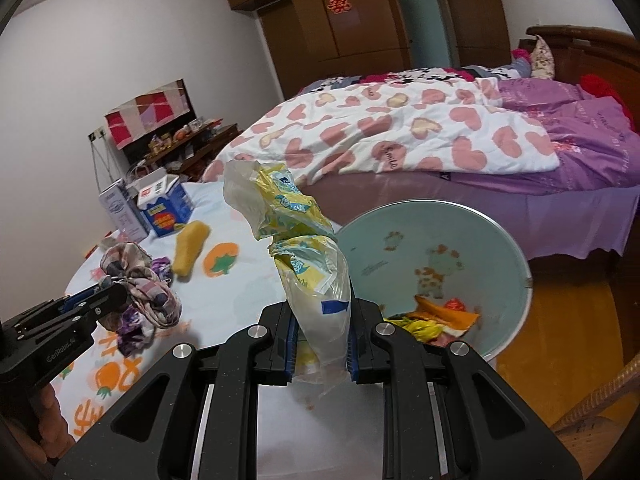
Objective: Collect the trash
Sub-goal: 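Carry the clear bag with the right gripper while the left carries the cloth over the bin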
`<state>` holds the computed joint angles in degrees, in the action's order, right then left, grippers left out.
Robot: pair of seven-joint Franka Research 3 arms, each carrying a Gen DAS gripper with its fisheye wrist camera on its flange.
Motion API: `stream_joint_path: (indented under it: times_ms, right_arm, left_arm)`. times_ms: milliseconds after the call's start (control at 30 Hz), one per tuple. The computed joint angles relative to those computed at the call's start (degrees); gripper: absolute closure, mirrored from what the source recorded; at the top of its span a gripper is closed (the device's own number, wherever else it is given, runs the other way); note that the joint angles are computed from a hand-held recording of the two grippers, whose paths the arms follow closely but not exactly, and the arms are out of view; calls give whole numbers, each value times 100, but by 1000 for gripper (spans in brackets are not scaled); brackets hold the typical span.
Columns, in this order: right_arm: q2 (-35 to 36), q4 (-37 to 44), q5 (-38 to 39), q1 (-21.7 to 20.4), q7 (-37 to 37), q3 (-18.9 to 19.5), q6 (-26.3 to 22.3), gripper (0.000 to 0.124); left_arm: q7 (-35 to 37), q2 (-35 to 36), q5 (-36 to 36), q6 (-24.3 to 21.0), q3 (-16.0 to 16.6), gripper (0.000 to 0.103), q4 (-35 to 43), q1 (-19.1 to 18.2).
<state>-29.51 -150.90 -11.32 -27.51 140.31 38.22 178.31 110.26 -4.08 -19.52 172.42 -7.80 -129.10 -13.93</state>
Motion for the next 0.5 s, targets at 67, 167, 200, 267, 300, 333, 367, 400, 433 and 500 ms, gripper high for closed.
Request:
stream_joint_path:
  times_ms: [67, 167, 200, 267, 300, 333, 367, 400, 433, 500]
  right_arm:
    - [-61, -51, 2, -41, 16, -32, -18, 104]
    - [-147, -140, 13, -92, 41, -94, -42, 104]
    - [-170, -172, 22, -99, 41, -132, -46, 104]
    - [-199, -217, 26, -132, 35, -181, -70, 104]
    - [-208, -233, 23, -150, 38, -187, -85, 104]
    - [-202, -241, 14, -178, 36, -200, -103, 104]
    - [-208, -250, 10, -205, 55, -201, -130, 104]
    - [-215, -277, 9, -222, 77, -222, -131, 104]
    - [-223, -306, 1, -240, 91, -243, -128, 104]
    - [-262, -348, -19, -288, 117, -258, -153, 104]
  left_arm:
    - [5, 69, 11, -21, -51, 77, 83, -38]
    - [-2, 159, 63, -32, -154, 77, 188, -65]
    - [-5, 185, 82, -28, -187, 77, 217, -67]
    - [8, 262, 116, 0, -274, 77, 290, -90]
    - [-3, 289, 138, 8, -312, 77, 315, -91]
    - [-7, 327, 160, 14, -355, 77, 352, -100]
    - [-24, 363, 194, 11, -397, 77, 390, -103]
    - [-4, 400, 178, 7, -438, 77, 426, -106]
    - [30, 457, 147, -21, -488, 77, 492, -117]
    - [75, 532, 106, -72, -578, 77, 575, -103]
